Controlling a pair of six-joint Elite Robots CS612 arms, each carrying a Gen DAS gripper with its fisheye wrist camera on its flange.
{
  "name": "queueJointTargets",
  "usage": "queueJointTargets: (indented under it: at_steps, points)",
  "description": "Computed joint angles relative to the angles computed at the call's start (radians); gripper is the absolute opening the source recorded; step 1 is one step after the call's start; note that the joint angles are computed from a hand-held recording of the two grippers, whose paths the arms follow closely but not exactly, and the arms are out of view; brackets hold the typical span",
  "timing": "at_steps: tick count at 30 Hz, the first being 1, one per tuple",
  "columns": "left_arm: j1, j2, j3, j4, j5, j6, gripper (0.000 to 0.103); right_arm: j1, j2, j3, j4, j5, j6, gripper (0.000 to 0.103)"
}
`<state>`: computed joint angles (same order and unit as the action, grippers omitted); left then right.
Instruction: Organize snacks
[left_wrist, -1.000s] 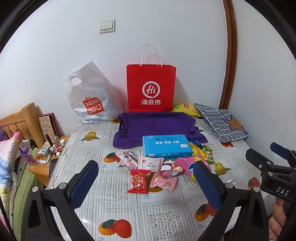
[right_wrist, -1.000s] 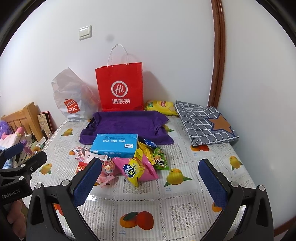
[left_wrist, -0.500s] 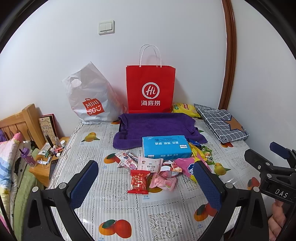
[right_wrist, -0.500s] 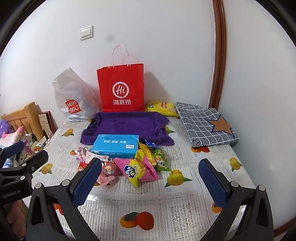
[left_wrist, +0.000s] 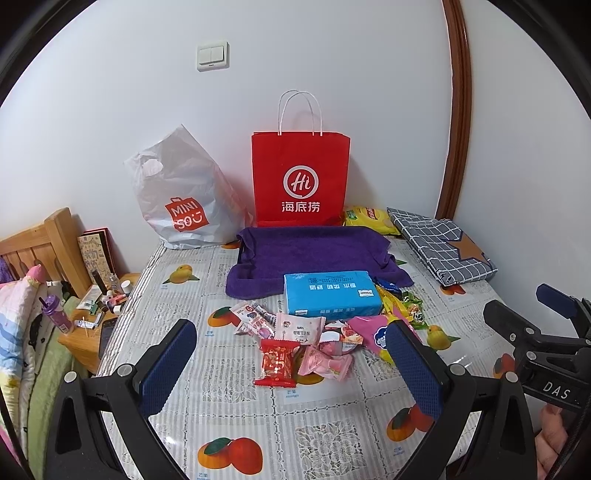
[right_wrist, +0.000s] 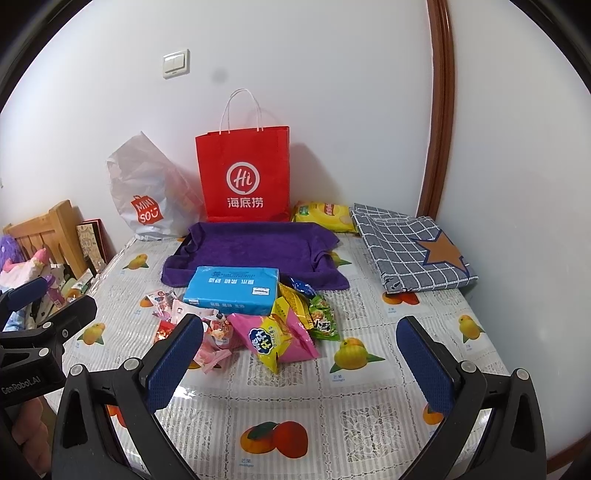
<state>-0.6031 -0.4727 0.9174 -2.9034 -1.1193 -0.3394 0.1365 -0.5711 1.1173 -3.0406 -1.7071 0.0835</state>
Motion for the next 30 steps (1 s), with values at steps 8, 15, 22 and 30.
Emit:
queueJointTargets:
  at_steps: [8, 15, 22, 30]
  points:
    - [0.000, 0.000, -0.002, 0.001, 0.000, 0.001, 0.103, -0.001, 0.000, 0.001, 0.000, 0.002, 0.000, 0.103]
    - [-0.001, -0.001, -0.001, 0.000, 0.003, 0.000, 0.103, 0.000, 0.000, 0.002, 0.001, -0.001, -0.002, 0.103]
    - [-0.002, -0.002, 0.000, -0.004, 0.001, 0.002, 0.103, 0.000, -0.001, 0.005, -0.002, 0.001, 0.000, 0.103]
    - [-0.001, -0.003, 0.000, 0.004, -0.006, 0.005, 0.103, -0.006, 0.002, 0.008, -0.006, 0.026, -0.018, 0.103]
